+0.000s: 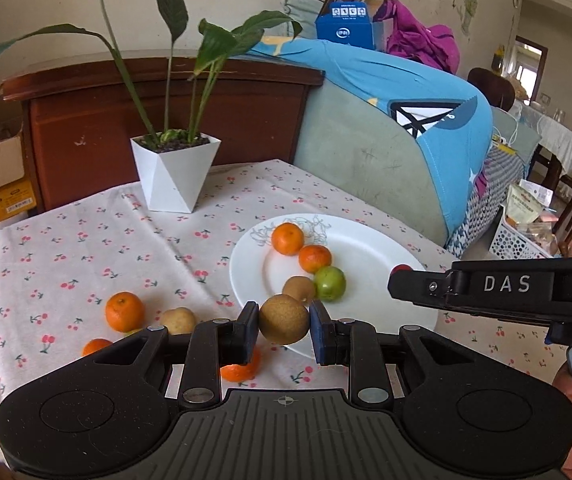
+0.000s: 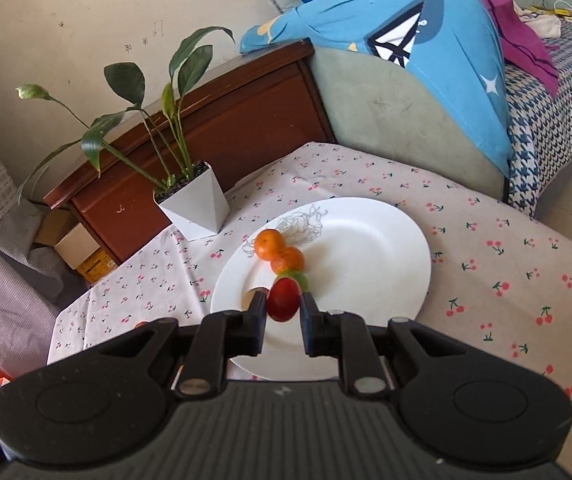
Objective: Organize fruits
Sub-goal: 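Place the kiwi and cherry tomato on the plate and open both grippers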
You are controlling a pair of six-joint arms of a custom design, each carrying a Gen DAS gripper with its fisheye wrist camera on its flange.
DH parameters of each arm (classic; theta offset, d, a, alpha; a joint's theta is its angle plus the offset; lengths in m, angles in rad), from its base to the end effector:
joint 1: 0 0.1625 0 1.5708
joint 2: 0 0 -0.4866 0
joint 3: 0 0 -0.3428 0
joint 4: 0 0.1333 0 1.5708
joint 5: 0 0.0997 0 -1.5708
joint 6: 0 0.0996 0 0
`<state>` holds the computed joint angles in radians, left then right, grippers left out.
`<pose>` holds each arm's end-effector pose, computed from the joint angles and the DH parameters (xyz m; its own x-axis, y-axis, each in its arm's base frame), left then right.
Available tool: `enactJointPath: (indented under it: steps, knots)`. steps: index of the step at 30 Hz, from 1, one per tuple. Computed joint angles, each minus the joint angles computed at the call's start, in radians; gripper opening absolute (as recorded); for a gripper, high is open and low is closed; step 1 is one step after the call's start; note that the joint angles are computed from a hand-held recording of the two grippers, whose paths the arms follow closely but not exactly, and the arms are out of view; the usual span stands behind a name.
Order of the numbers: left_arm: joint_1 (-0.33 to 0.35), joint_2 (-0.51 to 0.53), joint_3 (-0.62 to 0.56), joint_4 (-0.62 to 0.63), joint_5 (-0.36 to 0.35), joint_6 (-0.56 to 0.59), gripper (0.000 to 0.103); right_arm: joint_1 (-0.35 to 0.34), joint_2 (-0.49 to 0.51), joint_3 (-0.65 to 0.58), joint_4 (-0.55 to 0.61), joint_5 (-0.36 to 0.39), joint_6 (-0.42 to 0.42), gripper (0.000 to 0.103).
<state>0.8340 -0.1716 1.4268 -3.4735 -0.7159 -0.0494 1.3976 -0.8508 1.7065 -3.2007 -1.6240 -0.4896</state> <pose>-0.3192 -0.6621 -0.0723 -0.8174 0.0746 -0.5713 0.4962 0.5951 -0.6322 0.0078 -0.6982 0.2681 -0.9204 -0.1470 0.3623 -0.3508 0.7197 -0.5991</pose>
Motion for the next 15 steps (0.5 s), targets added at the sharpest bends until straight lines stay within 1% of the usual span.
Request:
enactJointPath:
  steps: [3,6,9,15]
  knots:
    - [0.005,0.016,-0.033,0.022,-0.012,0.004,0.024,0.0,0.007,-0.005,-0.007,-0.032,0.006,0.017]
    - [0.012,0.027,-0.056,0.049,-0.021,-0.01,0.024,-0.004,0.013,-0.016,0.006,-0.05,0.032,0.017]
    - [0.02,0.036,-0.077,0.071,-0.026,-0.014,0.024,-0.007,0.019,-0.029,0.025,-0.062,0.062,0.017]
    - [0.033,0.05,-0.12,0.114,-0.038,-0.019,0.025,-0.008,0.031,-0.051,0.043,-0.085,0.087,0.017]
